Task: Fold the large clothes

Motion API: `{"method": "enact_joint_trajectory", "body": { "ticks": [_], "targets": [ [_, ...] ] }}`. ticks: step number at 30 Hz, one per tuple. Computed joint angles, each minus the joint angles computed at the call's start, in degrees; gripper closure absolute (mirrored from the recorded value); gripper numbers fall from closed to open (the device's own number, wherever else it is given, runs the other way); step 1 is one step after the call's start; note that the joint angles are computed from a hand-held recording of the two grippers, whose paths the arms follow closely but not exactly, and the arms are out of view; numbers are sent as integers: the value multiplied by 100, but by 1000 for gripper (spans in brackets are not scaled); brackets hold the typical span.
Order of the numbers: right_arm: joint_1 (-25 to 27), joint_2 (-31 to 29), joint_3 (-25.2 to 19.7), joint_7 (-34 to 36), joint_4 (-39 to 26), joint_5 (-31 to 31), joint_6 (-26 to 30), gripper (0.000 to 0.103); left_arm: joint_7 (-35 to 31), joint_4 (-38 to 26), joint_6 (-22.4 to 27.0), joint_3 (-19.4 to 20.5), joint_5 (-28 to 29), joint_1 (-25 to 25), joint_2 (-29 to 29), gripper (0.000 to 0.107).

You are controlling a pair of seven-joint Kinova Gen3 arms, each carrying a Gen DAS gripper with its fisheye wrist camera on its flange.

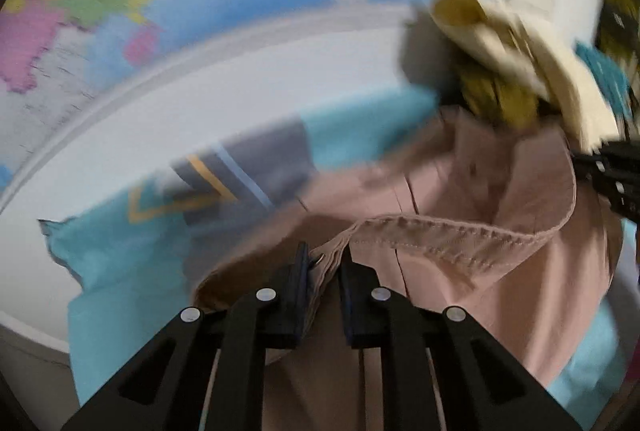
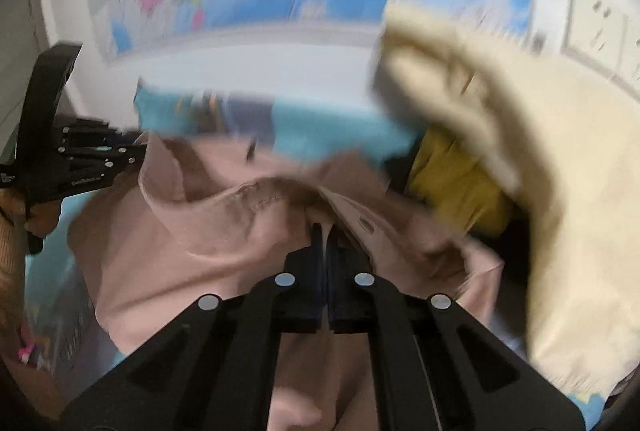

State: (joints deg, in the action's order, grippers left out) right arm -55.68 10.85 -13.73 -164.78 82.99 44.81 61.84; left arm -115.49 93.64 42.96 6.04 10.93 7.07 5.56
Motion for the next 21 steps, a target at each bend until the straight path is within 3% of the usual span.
{"method": "enact_joint_trajectory", "body": {
  "ticks": [2, 3, 4, 5, 7, 10, 12, 13, 14, 16, 19, 21],
  "targets": [
    [365, -2, -109, 37, 21, -168, -278, 101, 164, -251, 36, -330, -6, 251, 104, 94],
    [536, 39, -146, 195, -38, -391, -310, 101, 350, -405, 114, -570, -145, 516, 229, 86],
    [621, 163, -76, 413, -143, -624, -294, 101, 564, -560, 197, -824, -336, 782, 406, 62],
    [600, 273, 73, 621, -235, -850, -306, 101, 685, -613, 189, -1088, -442, 999, 537, 53],
    [577, 465, 241, 841, -325, -1102, -222, 100, 647, -600, 187, -1313, -373, 1157, 655, 53],
    [571, 611, 354, 1027, -384, -1272, -198, 93, 202, -301, 58, -1079, 267, 624, 450, 50],
    [644, 514, 398, 1075, -247, -1441, -393, 91, -235, -80, 15, -799, 733, 93, 257, 38],
    [636, 424, 429, 998, -164, -1439, -450, 82, -468, 12, 15, -648, 966, -172, 177, 36],
    [599, 336, 447, 892, -89, -1375, -467, 65, -701, 111, 61, -525, 1199, -438, 76, 36],
    [493, 99, 443, 619, 113, -1077, -494, 60, -1114, 395, 107, -277, 1594, -922, -156, 26],
    [421, -263, 237, 247, 407, -671, -552, 58, -1360, 789, 92, -399, 1689, -1088, -415, 23],
    [285, -439, 76, -111, 554, -311, -244, 54, -1601, 960, 199, -544, 1860, -1142, -488, 23]
  ]
}}
